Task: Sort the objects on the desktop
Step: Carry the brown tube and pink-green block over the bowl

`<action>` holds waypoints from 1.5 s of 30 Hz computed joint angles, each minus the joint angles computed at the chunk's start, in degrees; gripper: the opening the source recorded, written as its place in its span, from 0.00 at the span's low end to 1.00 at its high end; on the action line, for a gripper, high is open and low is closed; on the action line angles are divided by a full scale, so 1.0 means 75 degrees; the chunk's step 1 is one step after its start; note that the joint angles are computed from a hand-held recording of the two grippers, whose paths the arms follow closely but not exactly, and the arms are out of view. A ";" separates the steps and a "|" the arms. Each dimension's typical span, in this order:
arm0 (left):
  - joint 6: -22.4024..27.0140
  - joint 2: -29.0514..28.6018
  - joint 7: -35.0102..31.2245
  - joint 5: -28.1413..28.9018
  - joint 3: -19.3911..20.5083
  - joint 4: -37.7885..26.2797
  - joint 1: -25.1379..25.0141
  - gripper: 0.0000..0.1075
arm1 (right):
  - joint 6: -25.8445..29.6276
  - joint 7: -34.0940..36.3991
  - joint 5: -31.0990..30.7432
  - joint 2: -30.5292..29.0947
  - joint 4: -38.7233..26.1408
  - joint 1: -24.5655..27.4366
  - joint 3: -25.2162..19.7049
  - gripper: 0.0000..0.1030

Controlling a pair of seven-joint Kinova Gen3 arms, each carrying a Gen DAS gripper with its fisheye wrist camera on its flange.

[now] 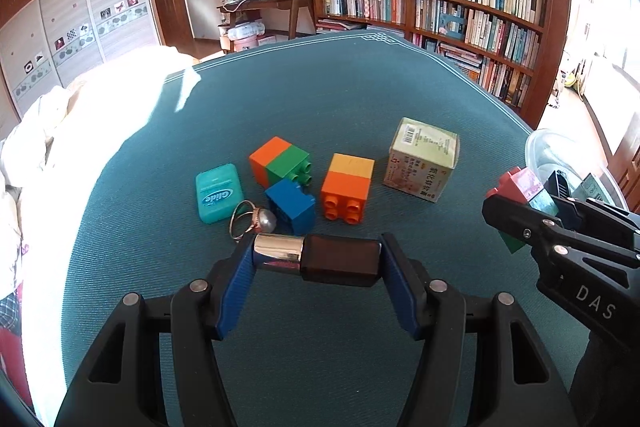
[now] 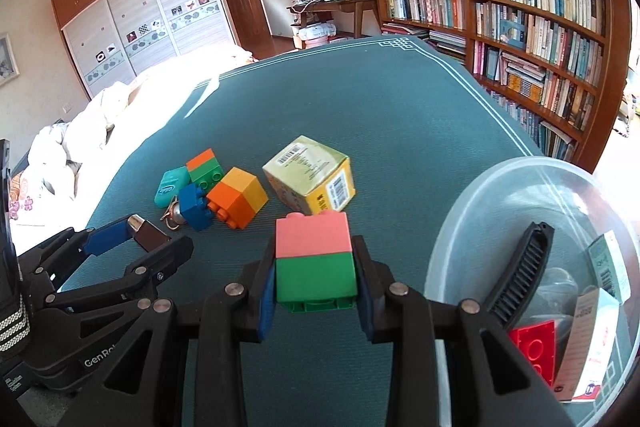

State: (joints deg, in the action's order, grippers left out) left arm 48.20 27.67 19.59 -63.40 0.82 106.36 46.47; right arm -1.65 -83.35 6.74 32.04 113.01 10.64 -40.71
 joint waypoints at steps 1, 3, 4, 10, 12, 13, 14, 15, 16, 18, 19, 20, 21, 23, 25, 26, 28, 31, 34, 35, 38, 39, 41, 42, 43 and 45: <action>-0.0006 0.0022 -0.0057 -0.0009 0.0022 -0.0060 0.0004 0.60 | -0.0048 -0.0020 -0.0023 -0.0039 0.0014 -0.0027 0.0111 0.36; -0.0045 0.0058 -0.0160 -0.0022 0.0046 -0.0158 0.0024 0.59 | -0.0139 -0.0064 -0.0002 -0.0085 0.0054 0.0066 0.0143 0.36; -0.0056 0.0081 -0.0241 -0.0005 0.0056 -0.0230 0.0027 0.60 | -0.0190 -0.0103 0.0015 -0.0131 0.0080 0.0086 0.0192 0.36; -0.0077 0.0301 -0.0814 0.0194 0.0003 -0.0801 0.0126 0.60 | -0.0486 -0.0520 0.0231 -0.0427 0.0223 -0.0055 0.0721 0.36; -0.0144 0.0349 -0.0941 0.0235 -0.0047 -0.0919 0.0171 0.60 | -0.0541 -0.0674 0.0346 -0.0479 0.0245 -0.0053 0.0844 0.36; -0.0175 0.0372 -0.0994 0.0255 -0.0072 -0.0978 0.0201 0.60 | -0.0574 -0.0744 0.0406 -0.0501 0.0256 -0.0056 0.0919 0.36; -0.0199 0.0401 -0.1061 0.0281 -0.0093 -0.1054 0.0229 0.60 | -0.0595 -0.0821 0.0463 -0.0522 0.0269 -0.0053 0.0978 0.36; -0.0229 0.0435 -0.1135 0.0303 -0.0116 -0.1142 0.0252 0.60 | -0.0596 -0.0893 0.0530 -0.0527 0.0260 -0.0033 0.1019 0.36; -0.0269 0.0465 -0.1223 0.0322 -0.0142 -0.1230 0.0264 0.60 | -0.0604 -0.0960 0.0578 -0.0544 0.0256 -0.0041 0.1087 0.36; -0.0325 0.0537 -0.1396 0.0359 -0.0199 -0.1417 0.0313 0.60 | -0.0672 -0.1083 0.0639 -0.0609 0.0300 -0.0099 0.1283 0.36; -0.0351 0.0582 -0.1504 0.0382 -0.0223 -0.1528 0.0332 0.60 | -0.0692 -0.1151 0.0685 -0.0634 0.0310 -0.0085 0.1346 0.36; -0.0376 0.0623 -0.1604 0.0408 -0.0247 -0.1626 0.0363 0.60 | -0.0734 -0.1219 0.0729 -0.0650 0.0331 -0.0066 0.1402 0.36; -0.0407 0.0668 -0.1712 0.0436 -0.0273 -0.1729 0.0384 0.60 | -0.0760 -0.1293 0.0768 -0.0673 0.0341 -0.0059 0.1472 0.36; -0.0463 0.0767 -0.1944 0.0515 -0.0322 -0.1955 0.0430 0.60 | -0.0780 -0.1435 0.0841 -0.0717 0.0334 -0.0046 0.1617 0.36; -0.0591 0.0827 -0.2144 0.0577 -0.0395 -0.2106 0.0467 0.60 | -0.0815 -0.1561 0.0889 -0.0766 0.0347 -0.0063 0.1790 0.36; -0.0654 0.0853 -0.2227 0.0607 -0.0434 -0.2173 0.0493 0.60 | -0.0823 -0.1621 0.0919 -0.0782 0.0349 -0.0058 0.1859 0.36; -0.0726 0.0942 -0.2438 0.0707 -0.0497 -0.2372 0.0532 0.60 | -0.0793 -0.1729 0.1011 -0.0801 0.0335 0.0033 0.1912 0.36; -0.0866 0.1055 -0.2719 0.0860 -0.0612 -0.2606 0.0581 0.60 | -0.0782 -0.1820 0.1083 -0.0819 0.0330 0.0056 0.2060 0.36; -0.1090 0.1124 -0.2940 0.1037 -0.0727 -0.2762 0.0591 0.60 | -0.0809 -0.1874 0.1095 -0.0845 0.0345 0.0004 0.2247 0.36; -0.1188 0.1137 -0.2989 0.1095 -0.0771 -0.2795 0.0595 0.60 | -0.0820 -0.1890 0.1088 -0.0856 0.0350 -0.0030 0.2320 0.36; -0.1425 0.1207 -0.3145 0.1265 -0.0909 -0.2937 0.0652 0.60 | -0.0867 -0.1922 0.1046 -0.0897 0.0394 -0.0159 0.2565 0.36; -0.1486 0.1225 -0.3185 0.1301 -0.0968 -0.2963 0.0685 0.60 | -0.0878 -0.1938 0.1037 -0.0920 0.0418 -0.0184 0.2624 0.36; -0.1602 0.1291 -0.3287 0.1400 -0.1056 -0.3074 0.0710 0.60 | -0.0846 -0.1996 0.1076 -0.0929 0.0423 -0.0109 0.2602 0.36; -0.1715 0.1295 -0.3242 0.1424 -0.1140 -0.3055 0.0749 0.60 | -0.0821 -0.2018 0.1077 -0.0924 0.0412 -0.0100 0.2612 0.36; -0.1878 0.1295 -0.3163 0.1439 -0.1222 -0.3025 0.0773 0.60 | -0.0813 -0.2039 0.1062 -0.0930 0.0410 -0.0095 0.2635 0.36; -0.2407 0.1221 -0.3280 0.1686 -0.1177 -0.2884 0.0569 0.60 | -0.0704 -0.2092 0.1063 -0.0905 0.0355 -0.0001 0.2581 0.37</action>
